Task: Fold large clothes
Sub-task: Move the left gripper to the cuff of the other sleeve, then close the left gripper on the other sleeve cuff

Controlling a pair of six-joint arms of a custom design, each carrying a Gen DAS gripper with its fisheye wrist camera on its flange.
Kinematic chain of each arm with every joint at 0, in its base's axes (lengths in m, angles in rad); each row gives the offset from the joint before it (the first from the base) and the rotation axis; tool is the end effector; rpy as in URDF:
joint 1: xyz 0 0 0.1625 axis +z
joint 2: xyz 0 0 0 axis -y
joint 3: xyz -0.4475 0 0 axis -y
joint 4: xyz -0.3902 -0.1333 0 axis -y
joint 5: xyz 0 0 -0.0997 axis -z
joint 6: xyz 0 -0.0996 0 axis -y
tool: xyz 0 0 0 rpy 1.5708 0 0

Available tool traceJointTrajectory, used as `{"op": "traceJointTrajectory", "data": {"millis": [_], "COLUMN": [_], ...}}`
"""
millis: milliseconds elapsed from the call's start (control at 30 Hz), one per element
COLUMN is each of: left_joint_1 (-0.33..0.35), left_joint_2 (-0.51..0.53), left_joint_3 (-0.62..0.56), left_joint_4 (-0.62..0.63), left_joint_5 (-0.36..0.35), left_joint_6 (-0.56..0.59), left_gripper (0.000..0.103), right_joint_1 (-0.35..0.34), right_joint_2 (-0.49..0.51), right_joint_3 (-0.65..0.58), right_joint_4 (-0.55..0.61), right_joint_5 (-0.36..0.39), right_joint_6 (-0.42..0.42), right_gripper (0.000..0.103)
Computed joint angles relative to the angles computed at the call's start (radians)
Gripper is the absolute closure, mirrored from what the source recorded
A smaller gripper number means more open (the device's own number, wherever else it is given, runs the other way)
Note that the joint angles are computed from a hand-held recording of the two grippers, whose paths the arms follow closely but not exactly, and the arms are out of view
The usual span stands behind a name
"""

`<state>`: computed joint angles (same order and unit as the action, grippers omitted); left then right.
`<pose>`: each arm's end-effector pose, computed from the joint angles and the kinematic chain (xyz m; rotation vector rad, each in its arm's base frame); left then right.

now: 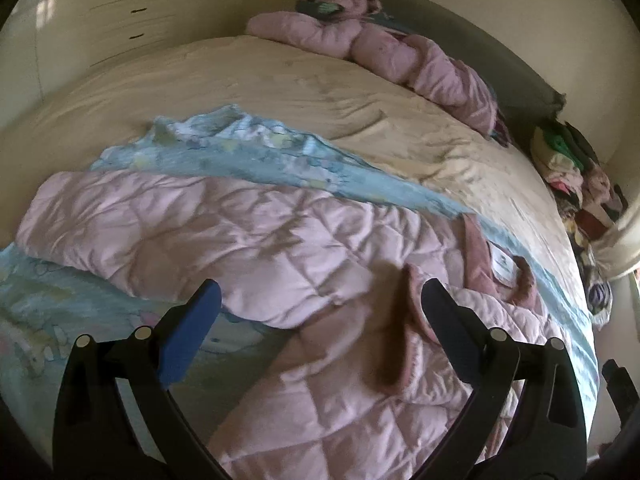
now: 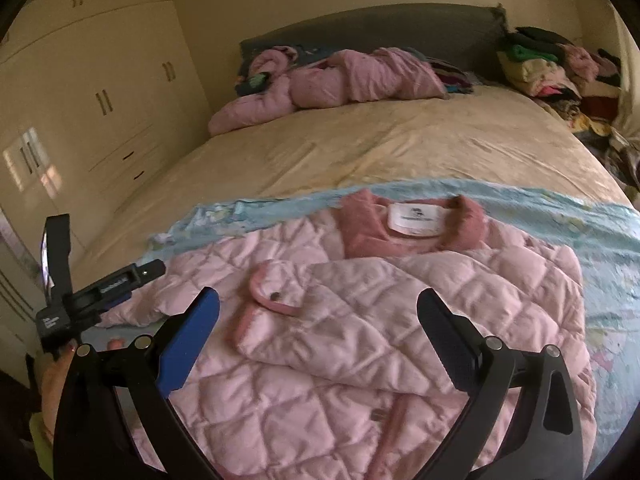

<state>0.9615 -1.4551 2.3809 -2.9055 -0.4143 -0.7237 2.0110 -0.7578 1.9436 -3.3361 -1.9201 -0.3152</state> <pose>-0.0412 -0.4513 0.2981 -0.4153 2.1397 -1.2236 0.3481 -0.5062 0.0847 0.8680 -2.5748 0.8373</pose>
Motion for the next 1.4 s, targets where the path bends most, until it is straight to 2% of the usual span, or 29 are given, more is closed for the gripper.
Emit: {"op": "traceJointTrajectory", "data": {"millis": [333, 500, 833, 1100, 1200, 1300, 1400], "left_joint_1": [0.050, 0.104, 0.179, 0.271, 0.305, 0.364, 0.435], "left_joint_2": [-0.118, -0.175, -0.236, -0.241, -0.227, -0.207, -0.176], "left_joint_3": [0.021, 0.029, 0.039, 0.037, 0.037, 0.038, 0.043], "left_joint_4": [0.125, 0.152, 0.170, 0.123, 0.058, -0.046, -0.217], "left_joint_5": [0.043, 0.020, 0.005, -0.044, -0.067, -0.130, -0.233], "left_joint_6": [-0.116, -0.162, -0.207, -0.213, -0.178, -0.135, -0.054], "left_gripper": [0.009, 0.009, 0.009, 0.009, 0.009, 0.009, 0.009], "right_joint_1": [0.054, 0.078, 0.084, 0.076, 0.069, 0.062, 0.053], "right_joint_2": [0.076, 0.122, 0.197, 0.227, 0.225, 0.216, 0.203], "right_joint_3": [-0.083, -0.118, -0.154, -0.155, -0.147, -0.130, -0.111], "right_joint_4": [0.066, 0.094, 0.156, 0.178, 0.185, 0.179, 0.176], "right_joint_5": [0.056, 0.076, 0.126, 0.141, 0.143, 0.144, 0.142], "right_joint_6": [-0.023, -0.057, -0.047, -0.053, -0.050, -0.053, -0.052], "right_gripper": [0.004, 0.004, 0.004, 0.004, 0.004, 0.004, 0.004]}}
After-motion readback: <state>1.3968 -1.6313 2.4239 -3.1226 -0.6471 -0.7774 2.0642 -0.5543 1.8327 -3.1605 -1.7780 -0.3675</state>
